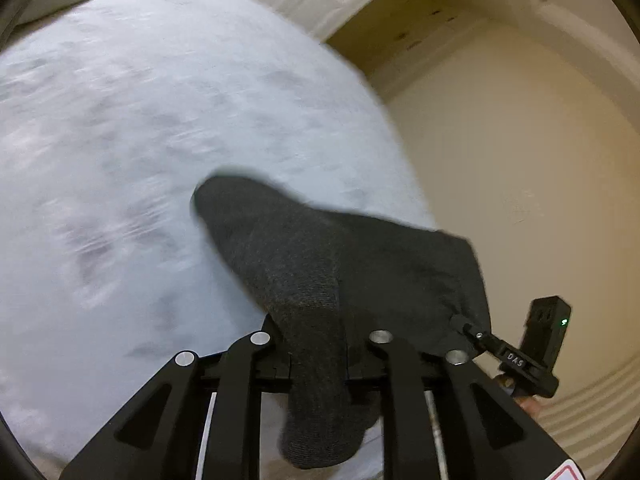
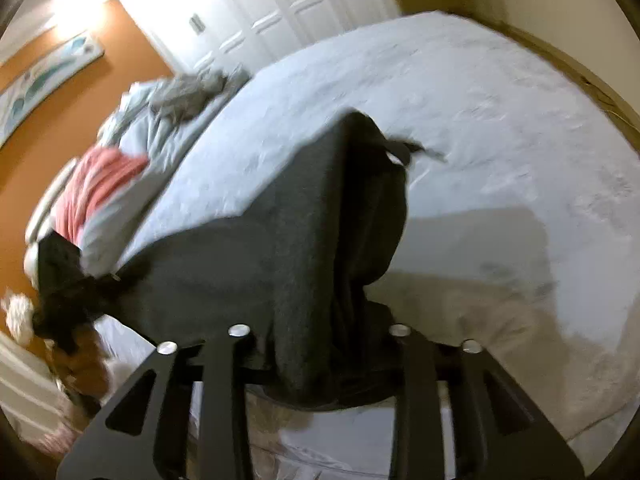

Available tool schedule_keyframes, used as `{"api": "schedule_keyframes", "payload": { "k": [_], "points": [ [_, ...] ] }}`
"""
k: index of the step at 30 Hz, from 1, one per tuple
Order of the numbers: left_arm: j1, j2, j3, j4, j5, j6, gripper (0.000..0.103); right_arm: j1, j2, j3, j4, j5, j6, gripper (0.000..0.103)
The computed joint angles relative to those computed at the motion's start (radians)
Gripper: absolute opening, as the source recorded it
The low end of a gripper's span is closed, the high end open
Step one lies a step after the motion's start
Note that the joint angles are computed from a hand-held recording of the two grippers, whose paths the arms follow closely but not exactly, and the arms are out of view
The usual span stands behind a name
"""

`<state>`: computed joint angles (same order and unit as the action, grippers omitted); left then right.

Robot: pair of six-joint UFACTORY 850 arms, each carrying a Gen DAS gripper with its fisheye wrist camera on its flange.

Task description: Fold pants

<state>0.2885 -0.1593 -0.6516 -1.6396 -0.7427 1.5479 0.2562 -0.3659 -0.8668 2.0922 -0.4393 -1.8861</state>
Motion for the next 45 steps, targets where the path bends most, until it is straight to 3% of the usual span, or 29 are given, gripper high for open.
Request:
{"api": "schedule_keyframes", "payload": {
  "k": [2,4,7,10,16,20,27,36,37,38,40,41,42,45],
  "points": [
    [0.003,-0.014,0.023,0.037,0.102,-0.038,0.066,0.047,-0.058,-0.018,0.049,0.117,-0.033,0.049],
    [0.017,-0.058,0.047,0.021,0.139,-0.067,0.068,0.067,-0.098,-0.012,0.143,0.162,-0.089,0.055],
    [0.033,-0.082,0.071,-0.032,0.099,-0.029,0.070,0.039,-0.097,0.035,0.142,0.054,-0.011,0.064],
    [0.022,-0.081,0.072,-0.033,0.062,0.013,0.085,0.027,-0.099,0.044,0.106,0.007,0.031,0.067],
    [-0.074,-0.049,0.101,-0.140,0.191,0.137,0.087,0.012,-0.119,0.043,0.073,-0.046,0.114,0.076],
    [-0.136,-0.016,0.132,-0.297,0.272,0.289,0.087,0.049,-0.133,0.004,0.099,-0.003,0.124,0.079],
    [-0.140,-0.037,0.110,-0.360,0.300,0.374,0.087,0.098,-0.146,-0.024,0.226,0.091,0.013,0.079],
    [-0.139,-0.025,0.123,-0.404,0.298,0.429,0.089,0.102,-0.159,-0.039,0.243,0.090,0.012,0.077],
    [-0.138,-0.024,0.126,-0.403,0.287,0.438,0.086,0.103,-0.158,-0.037,0.252,0.089,-0.003,0.062],
    [-0.143,-0.031,0.118,-0.397,0.269,0.442,0.072,0.098,-0.158,-0.035,0.219,0.064,0.006,0.042],
    [-0.125,-0.019,0.128,-0.411,0.224,0.497,0.049,0.082,-0.164,-0.033,0.147,-0.005,0.081,0.034],
    [-0.124,-0.022,0.122,-0.411,0.216,0.496,0.030,0.084,-0.161,-0.030,0.157,-0.002,0.073,0.032],
    [-0.105,-0.021,0.119,-0.371,0.201,0.453,0.019,0.093,-0.148,-0.020,0.199,0.011,0.027,0.032],
    [-0.022,0.001,0.129,-0.215,0.083,0.287,0.015,0.104,-0.083,0.043,0.292,-0.030,-0.059,0.030]
  ]
}}
